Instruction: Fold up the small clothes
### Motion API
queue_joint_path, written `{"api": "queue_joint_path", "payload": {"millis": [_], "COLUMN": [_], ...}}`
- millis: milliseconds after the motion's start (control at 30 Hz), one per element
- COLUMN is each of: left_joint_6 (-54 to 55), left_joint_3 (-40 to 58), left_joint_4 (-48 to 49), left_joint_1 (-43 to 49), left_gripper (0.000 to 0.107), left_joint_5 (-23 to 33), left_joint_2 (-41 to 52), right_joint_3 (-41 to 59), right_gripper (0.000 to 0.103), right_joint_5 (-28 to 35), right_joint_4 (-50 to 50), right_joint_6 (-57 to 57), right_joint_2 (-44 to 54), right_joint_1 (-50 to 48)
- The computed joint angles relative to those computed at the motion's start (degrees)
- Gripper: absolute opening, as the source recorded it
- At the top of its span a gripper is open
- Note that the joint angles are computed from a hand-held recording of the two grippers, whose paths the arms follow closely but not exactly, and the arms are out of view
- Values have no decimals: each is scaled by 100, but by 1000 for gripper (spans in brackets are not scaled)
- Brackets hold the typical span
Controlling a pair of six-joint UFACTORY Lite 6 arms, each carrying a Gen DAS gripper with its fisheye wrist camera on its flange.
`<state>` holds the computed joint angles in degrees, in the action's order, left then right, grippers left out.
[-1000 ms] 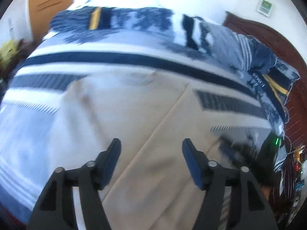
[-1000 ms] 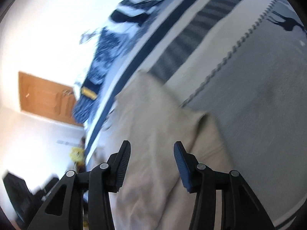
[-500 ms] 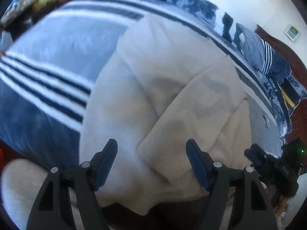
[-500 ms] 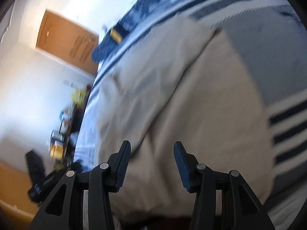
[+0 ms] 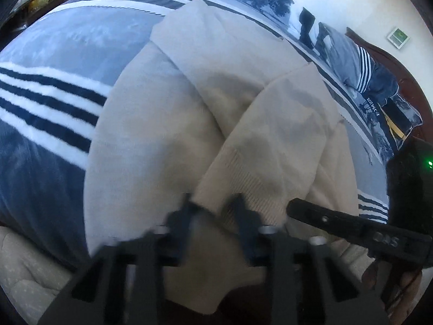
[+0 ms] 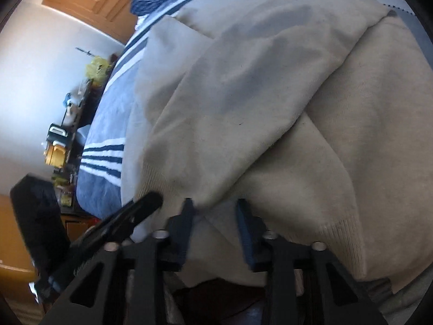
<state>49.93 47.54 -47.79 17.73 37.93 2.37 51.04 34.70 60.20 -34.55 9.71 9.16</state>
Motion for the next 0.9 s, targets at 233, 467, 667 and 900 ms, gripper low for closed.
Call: {"api": "queue_joint_path", "payload": {"millis": [233, 467, 667, 900], "left_joint_6": [-3, -232, -1474, -1139], "left_joint_3": [3, -165, -39, 218], "left_joint_4": [163, 525, 1833, 1837], "left_joint_1": [214, 397, 786, 949], "left_gripper": [9, 56, 75, 75], "left_joint_5": [614, 66, -814, -397], "left_joint_2": [-218, -828, -925, -452], "right_joint_3": [-328, -1056, -1137, -1260], "right_gripper": [3, 29, 72, 49], "right_joint_5": [-594, 157, 934, 754], "right_joint_4": [-1377, -281, -1336, -1027], "right_joint_6": [1504, 14, -978, -2100], "right_joint_2": [-730, -1685, -2634, -1655], "right_joint_1": [522, -648, -3576, -5296]}}
